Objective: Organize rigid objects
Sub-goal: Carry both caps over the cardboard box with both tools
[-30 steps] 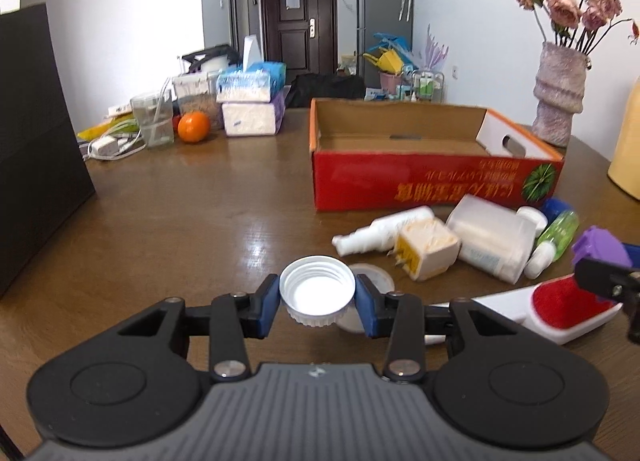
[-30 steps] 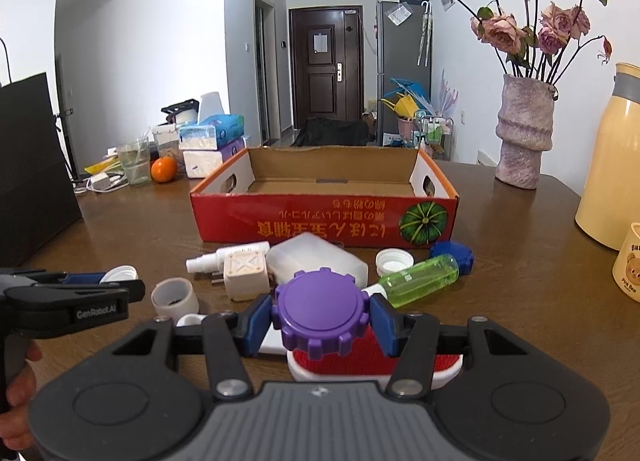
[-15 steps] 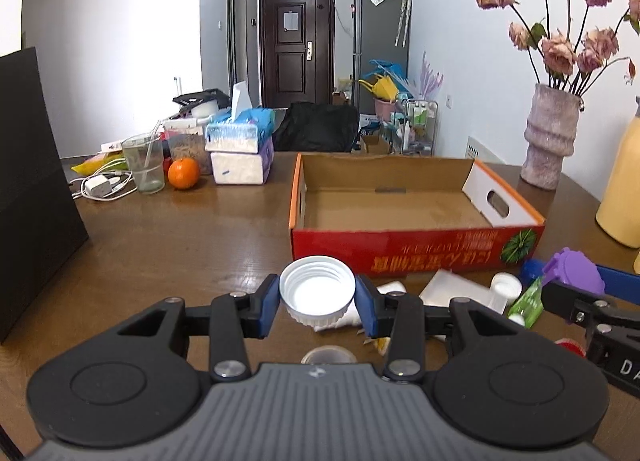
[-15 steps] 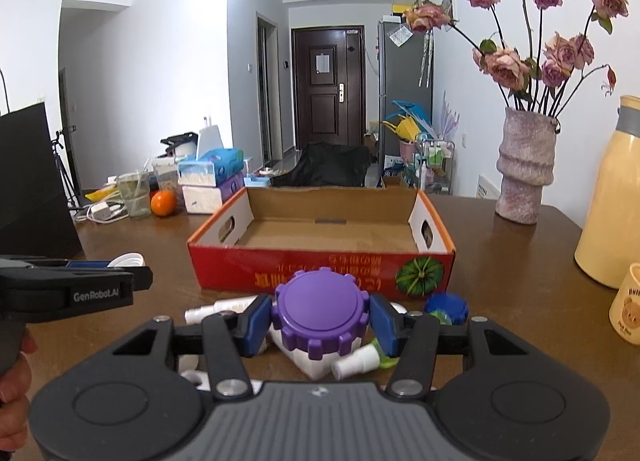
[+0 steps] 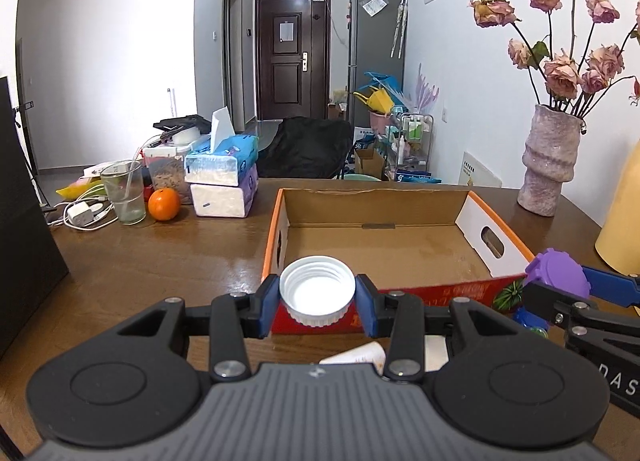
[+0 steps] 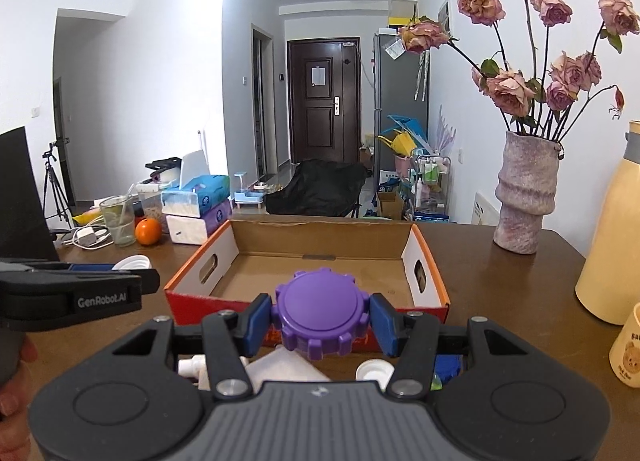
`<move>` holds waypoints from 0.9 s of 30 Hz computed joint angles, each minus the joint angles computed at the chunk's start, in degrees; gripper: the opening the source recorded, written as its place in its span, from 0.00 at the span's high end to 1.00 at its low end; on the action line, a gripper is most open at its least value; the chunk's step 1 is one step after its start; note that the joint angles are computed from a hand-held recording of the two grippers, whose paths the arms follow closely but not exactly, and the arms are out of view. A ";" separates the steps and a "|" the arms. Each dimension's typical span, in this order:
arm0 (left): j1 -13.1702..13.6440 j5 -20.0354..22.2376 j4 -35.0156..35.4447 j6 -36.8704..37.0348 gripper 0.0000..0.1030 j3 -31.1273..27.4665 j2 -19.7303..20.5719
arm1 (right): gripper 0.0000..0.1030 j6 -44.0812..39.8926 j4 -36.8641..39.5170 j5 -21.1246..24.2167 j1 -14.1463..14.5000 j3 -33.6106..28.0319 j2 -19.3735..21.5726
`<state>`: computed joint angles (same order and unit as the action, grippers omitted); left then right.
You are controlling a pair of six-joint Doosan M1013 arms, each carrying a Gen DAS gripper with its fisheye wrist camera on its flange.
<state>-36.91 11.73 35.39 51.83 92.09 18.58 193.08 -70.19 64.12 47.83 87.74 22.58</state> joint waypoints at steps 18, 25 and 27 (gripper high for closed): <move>-0.32 5.60 -6.24 6.22 0.60 -11.04 8.25 | 0.49 -3.12 0.95 -6.41 -6.44 -1.25 1.38; -0.34 9.19 -7.52 7.69 0.60 -16.58 12.33 | 0.49 -6.77 2.60 -8.88 -9.50 -2.76 2.62; -0.40 10.64 -7.87 8.25 0.60 -18.49 13.65 | 0.49 -7.89 3.40 -9.86 -10.45 -3.32 3.08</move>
